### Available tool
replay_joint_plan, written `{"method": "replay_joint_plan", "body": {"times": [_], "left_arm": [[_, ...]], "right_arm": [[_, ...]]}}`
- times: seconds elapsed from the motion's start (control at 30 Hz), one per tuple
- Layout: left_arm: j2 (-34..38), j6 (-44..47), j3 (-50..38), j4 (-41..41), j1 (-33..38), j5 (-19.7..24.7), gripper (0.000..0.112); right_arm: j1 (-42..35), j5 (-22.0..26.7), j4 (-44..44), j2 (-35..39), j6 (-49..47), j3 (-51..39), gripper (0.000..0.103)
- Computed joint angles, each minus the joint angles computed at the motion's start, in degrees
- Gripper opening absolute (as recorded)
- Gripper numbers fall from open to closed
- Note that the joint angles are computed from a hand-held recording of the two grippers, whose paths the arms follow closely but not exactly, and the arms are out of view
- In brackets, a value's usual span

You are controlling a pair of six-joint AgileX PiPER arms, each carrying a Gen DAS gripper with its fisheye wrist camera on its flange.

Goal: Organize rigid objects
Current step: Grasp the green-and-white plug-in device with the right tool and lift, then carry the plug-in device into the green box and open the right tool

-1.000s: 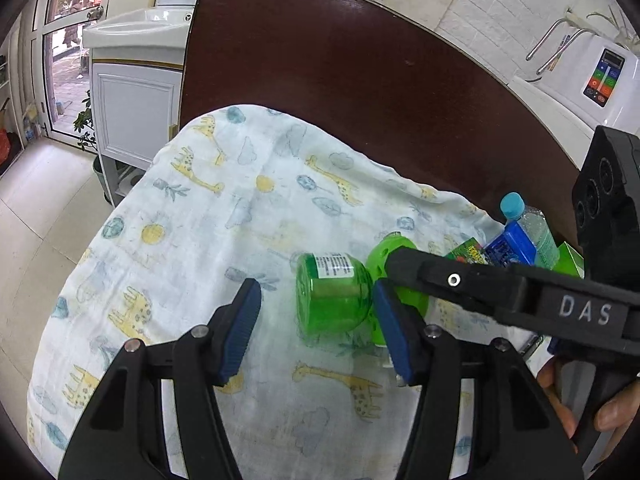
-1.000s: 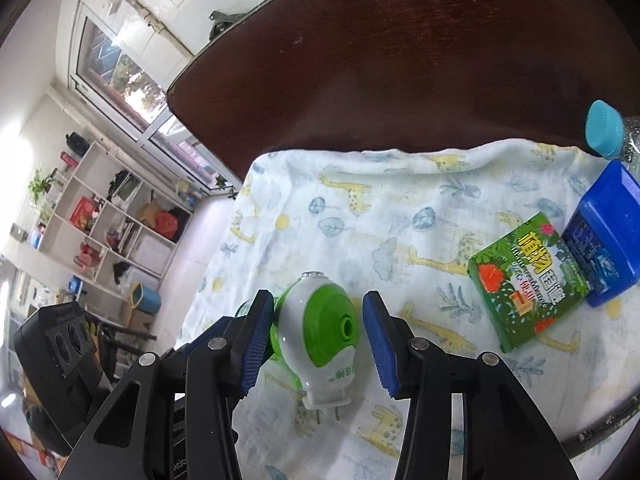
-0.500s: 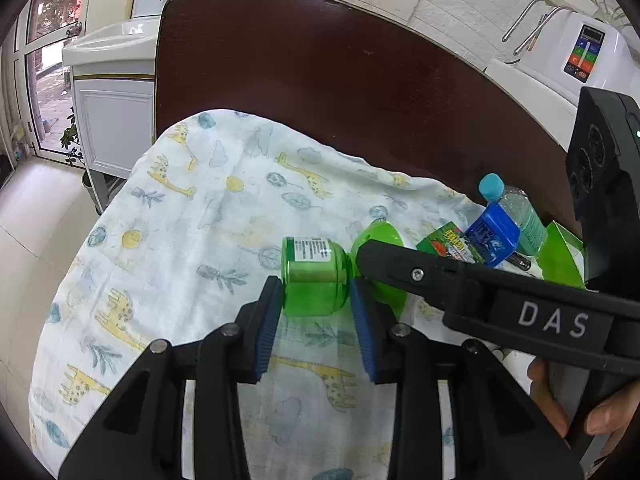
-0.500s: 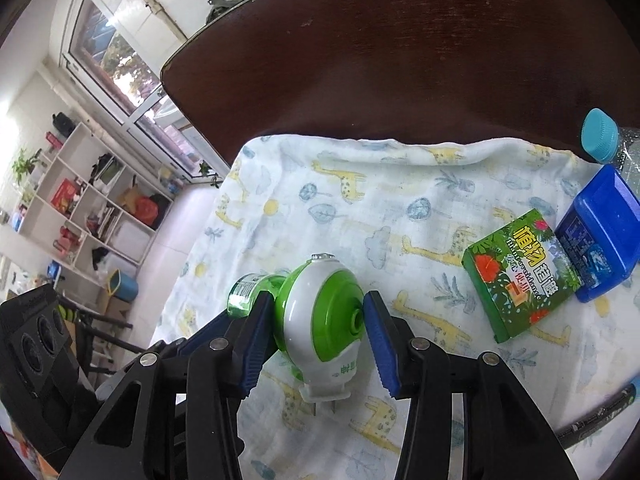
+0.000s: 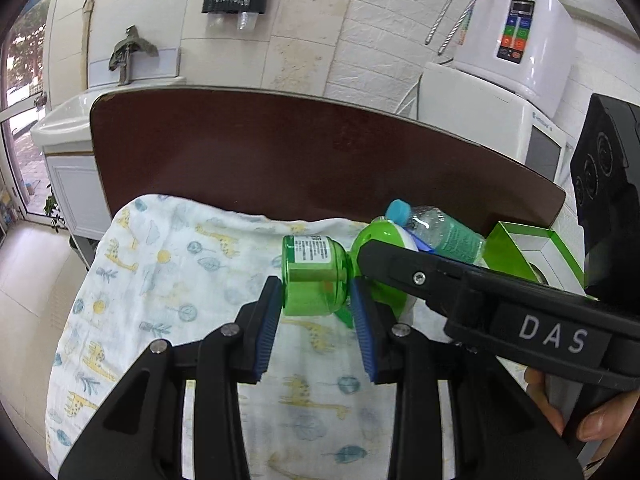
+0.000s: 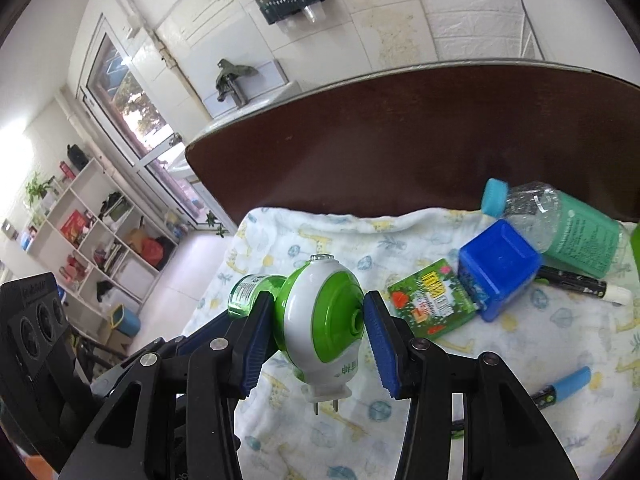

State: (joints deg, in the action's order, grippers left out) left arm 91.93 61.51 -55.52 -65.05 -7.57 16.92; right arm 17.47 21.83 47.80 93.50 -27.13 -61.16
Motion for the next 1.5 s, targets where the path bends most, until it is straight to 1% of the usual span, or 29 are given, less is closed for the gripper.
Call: {"method": "replay_joint_plan", "body": {"times": [0.07,0.1,0.13,0.17,0.2,0.23,0.27,0.3,0.33,0.37,0.43,0.5,0.53,0.6,0.63,0.7,0.73,0.83,0.87,0.93,0.97,1.07,1.2,1.3,1.43,1.47,1.5], "left_arm": [[-0.4,-7.7,-1.5,7.5,-3.8,-1.7,0.032],[-0.6,-12.2,-2.2,11.9,-5.9,-2.6,0.032],[-0.7,-17.0,-3.0,16.7,-8.0,-3.3,0.032],[-0.5,-21.1,-3.9,20.7,-9.7,-3.6,0.032],[-0.3,-25.8,-4.8,25.1,-11.6,-4.1,0.032],[0.0,-30.7,-5.7,29.9,-13.5,-4.4,0.032],[0.6,-36.1,-6.9,35.1,-15.3,-4.6,0.032],[1.3,-41.8,-8.2,40.8,-17.4,-4.7,0.032],[2.0,-47.5,-9.4,46.3,-19.0,-4.6,0.032],[2.9,-53.2,-11.0,52.0,-21.1,-4.2,0.032],[5.0,-63.7,-14.1,62.4,-24.7,-3.1,0.032],[7.3,-70.9,-17.5,69.8,-28.1,-1.6,0.032],[8.7,-73.6,-19.5,72.6,-29.8,-0.6,0.032],[11.8,-77.3,-23.8,76.6,-32.9,1.6,0.032],[13.0,-78.4,-25.6,78.0,-34.1,2.5,0.032],[15.9,-78.7,-30.0,78.9,-36.3,4.7,0.032],[17.3,-78.4,-32.2,78.4,-37.1,5.6,0.032],[21.7,-78.3,-38.8,78.7,-39.8,8.7,0.032],[23.1,-78.4,-41.1,79.0,-40.5,9.7,0.032],[26.0,-78.0,-45.6,79.1,-41.9,11.9,0.032],[27.5,-77.5,-48.2,78.7,-42.5,13.2,0.032],[31.6,-75.6,-54.9,77.4,-44.0,16.6,0.032],[37.2,-73.1,-64.1,76.3,-45.6,21.4,0.032],[41.5,-71.6,-71.0,76.5,-46.8,25.1,0.032],[48.8,-68.6,-83.6,74.7,-47.9,31.6,0.032],[50.7,-68.0,-86.9,74.3,-48.1,33.3,0.032],[53.5,-67.2,-92.1,73.6,-48.2,36.0,0.032]], "right_arm": [[-2.9,0.5,4.1,-2.7,-4.2,2.4,0.049],[-3.6,1.5,6.5,-2.9,-7.4,2.6,0.049],[-6.7,1.7,8.9,-5.4,-9.4,4.7,0.049],[-9.1,2.7,11.4,-6.8,-12.1,5.9,0.049],[-9.2,2.8,11.7,-6.8,-12.6,6.0,0.049],[-11.6,4.4,13.7,-7.8,-15.0,6.7,0.049],[-14.9,4.1,16.1,-10.0,-17.3,8.8,0.049],[-16.0,5.9,17.3,-9.9,-19.1,8.7,0.049],[-18.6,7.8,19.0,-10.5,-21.5,9.3,0.049],[-23.5,9.8,21.5,-11.7,-24.5,10.7,0.049],[-28.7,13.0,23.4,-12.2,-27.4,11.6,0.049],[-34.1,16.1,25.1,-12.9,-30.3,12.6,0.049],[-34.2,16.3,25.1,-12.9,-30.3,12.6,0.049],[-39.3,19.1,26.4,-12.8,-32.7,13.0,0.049],[-44.4,21.3,27.1,-12.1,-34.5,13.0,0.049],[-49.4,24.6,27.8,-10.7,-37.0,12.6,0.049],[-49.4,24.6,27.8,-10.7,-37.0,12.6,0.049],[-56.0,27.1,28.5,-8.1,-39.1,11.4,0.049],[-56.5,28.0,28.5,-7.9,-39.6,11.3,0.049],[-61.0,30.2,28.6,-5.1,-40.5,9.4,0.049],[-61.2,30.7,28.6,-4.9,-40.7,9.3,0.049],[-65.9,32.6,28.8,-1.3,-41.5,6.9,0.049],[-69.3,33.2,30.0,1.7,-42.2,5.6,0.049],[-70.8,32.6,30.5,3.7,-42.7,5.0,0.049],[-72.1,31.6,31.0,5.6,-42.8,4.1,0.049],[-72.9,30.7,31.8,6.3,-43.5,4.3,0.049],[-73.1,29.9,32.2,6.7,-44.0,4.4,0.049]]}}
